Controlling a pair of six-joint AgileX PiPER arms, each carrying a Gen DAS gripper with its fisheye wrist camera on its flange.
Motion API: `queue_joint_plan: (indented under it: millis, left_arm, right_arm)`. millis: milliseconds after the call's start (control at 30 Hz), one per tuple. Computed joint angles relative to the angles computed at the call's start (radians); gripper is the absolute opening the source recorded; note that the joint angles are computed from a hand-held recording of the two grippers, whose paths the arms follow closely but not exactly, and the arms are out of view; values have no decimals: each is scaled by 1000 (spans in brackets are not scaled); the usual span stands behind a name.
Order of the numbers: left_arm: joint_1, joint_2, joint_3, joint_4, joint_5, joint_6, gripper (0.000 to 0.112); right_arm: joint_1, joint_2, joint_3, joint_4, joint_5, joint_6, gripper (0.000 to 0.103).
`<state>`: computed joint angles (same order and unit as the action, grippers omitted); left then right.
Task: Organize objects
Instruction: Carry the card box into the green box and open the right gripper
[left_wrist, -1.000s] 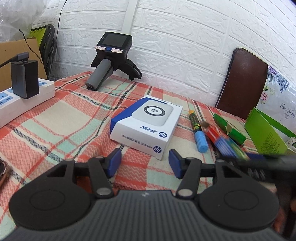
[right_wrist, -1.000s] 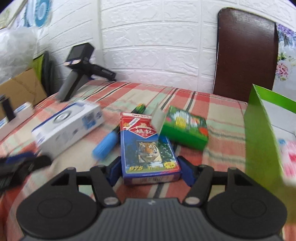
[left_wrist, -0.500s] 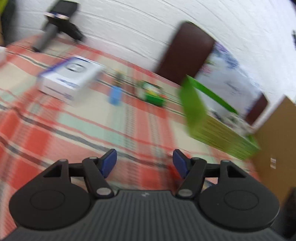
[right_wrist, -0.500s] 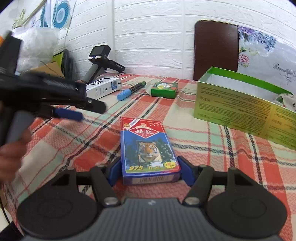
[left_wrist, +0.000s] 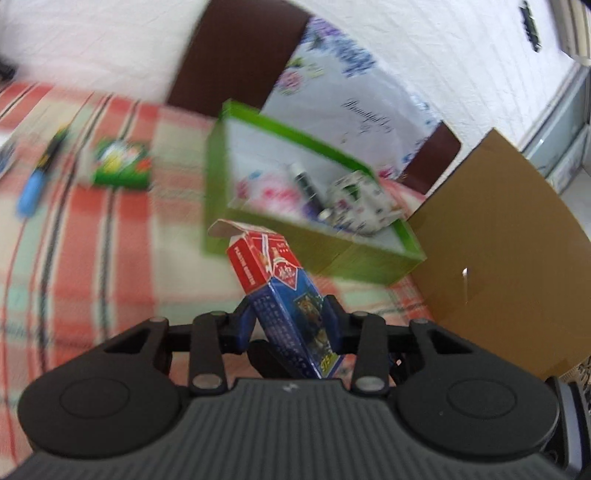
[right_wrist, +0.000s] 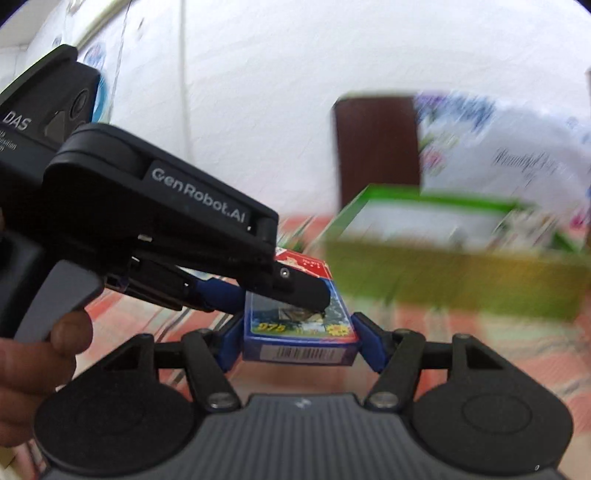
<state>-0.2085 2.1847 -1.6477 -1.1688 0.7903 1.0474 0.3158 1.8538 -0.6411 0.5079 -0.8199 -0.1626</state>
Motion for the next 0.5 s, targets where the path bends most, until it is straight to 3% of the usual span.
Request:
queue_joint_plan:
  millis: [100,233,333,400,433,500]
  left_arm:
    - [-78,51,-169,89,-24,-95,42]
    - [-176,187,-477,296,-38,-322,45]
    - [-241,292,-700,512,-41,-508,60]
    - [-281,315,-731,679,-127,-588,64]
    - [-298,307,-703,772,-184,-636,64]
    - [-303,277,-619,880,-267,-702,64]
  right_arm:
    - [-78,0,-40,-2,-16,-16,62]
    - [-207,16,-133,-50,51,-6,62]
    - [-272,77,-234,-42,89,-42,63]
    - [-310,146,-339,-16,150,-87,70]
    - [-331,170,-389,-16,213,-103,84]
    - [-351,191,-419,-12,248,-92,85]
